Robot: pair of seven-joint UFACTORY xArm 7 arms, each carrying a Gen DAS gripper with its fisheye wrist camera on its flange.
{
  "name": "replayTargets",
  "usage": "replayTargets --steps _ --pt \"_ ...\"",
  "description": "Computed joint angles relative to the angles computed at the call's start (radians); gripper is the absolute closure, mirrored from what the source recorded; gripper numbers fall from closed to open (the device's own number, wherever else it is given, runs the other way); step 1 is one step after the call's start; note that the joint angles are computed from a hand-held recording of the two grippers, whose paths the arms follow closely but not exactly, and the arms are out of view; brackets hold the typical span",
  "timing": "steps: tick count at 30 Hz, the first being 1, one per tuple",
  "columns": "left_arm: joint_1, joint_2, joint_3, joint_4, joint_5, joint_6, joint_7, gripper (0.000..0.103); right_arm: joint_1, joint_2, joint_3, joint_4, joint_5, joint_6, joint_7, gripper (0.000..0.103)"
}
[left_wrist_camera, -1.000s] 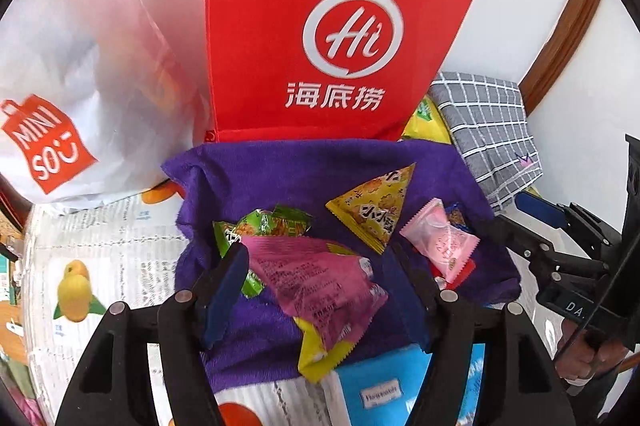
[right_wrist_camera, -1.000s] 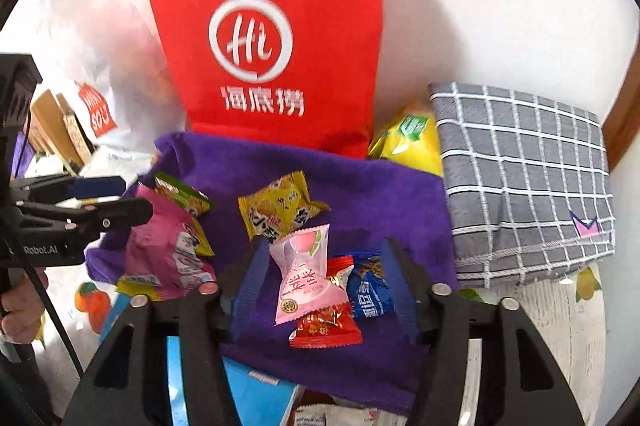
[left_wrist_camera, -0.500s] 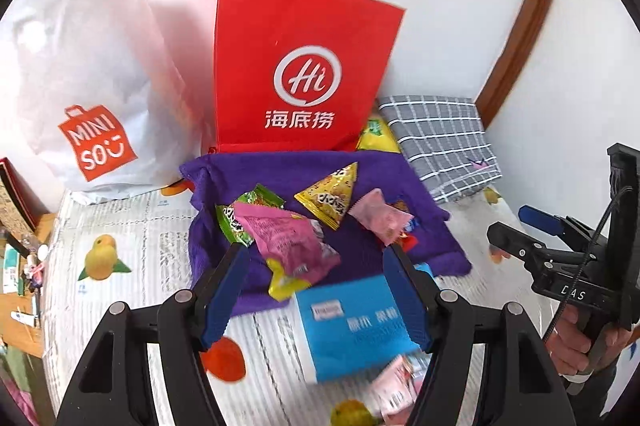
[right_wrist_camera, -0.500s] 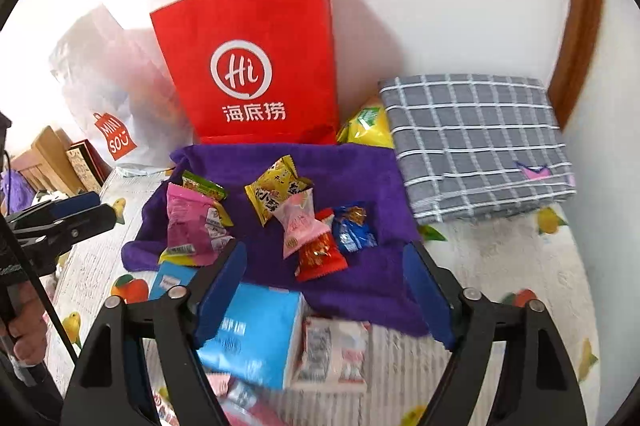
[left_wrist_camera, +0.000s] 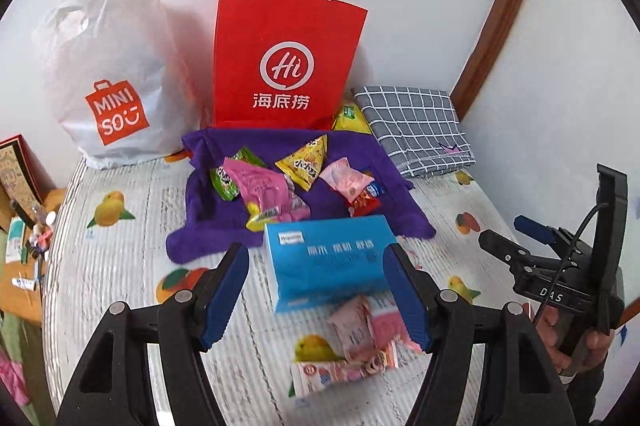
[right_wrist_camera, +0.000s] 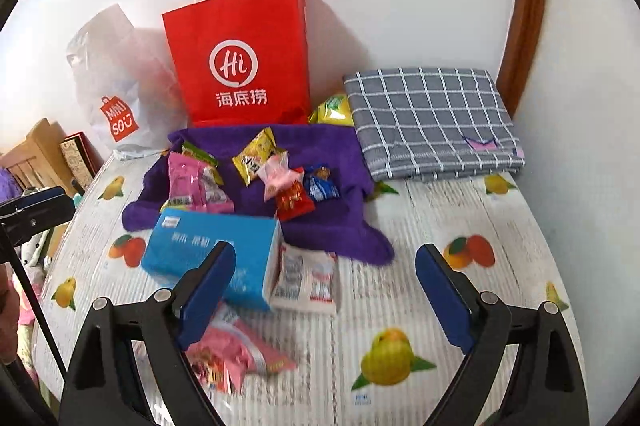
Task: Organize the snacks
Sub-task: 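Withdraw both tools from the towel toward the remaining snacks, then move the right tool to the white snack packet and grasp it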
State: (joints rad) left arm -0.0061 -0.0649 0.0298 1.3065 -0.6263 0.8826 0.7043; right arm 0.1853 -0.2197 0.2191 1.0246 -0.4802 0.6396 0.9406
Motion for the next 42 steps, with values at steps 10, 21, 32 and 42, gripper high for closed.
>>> replayTargets --steps 10,21,32,42 --pt "-0.014 -0.105 0.025 -0.132 0.0 -0.029 0.019 0.035 -0.005 -0.096 0.006 -0.128 0.061 -0.058 0.026 0.012" --pt "0.002 -0.108 0.056 -0.193 0.03 -0.048 -0.032 0.035 -0.05 -0.151 0.045 -0.208 0.057 -0.082 0.042 0.012" --pt "0.017 -0.019 0.03 -0.171 0.04 -0.085 -0.079 0.035 -0.038 -0.028 -0.022 -0.253 0.151 -0.24 -0.061 0.033" --pt "0.03 0.068 -0.004 -0.143 0.083 -0.134 -0.088 0.035 0.004 0.208 -0.087 -0.125 0.252 -0.36 -0.189 0.05"
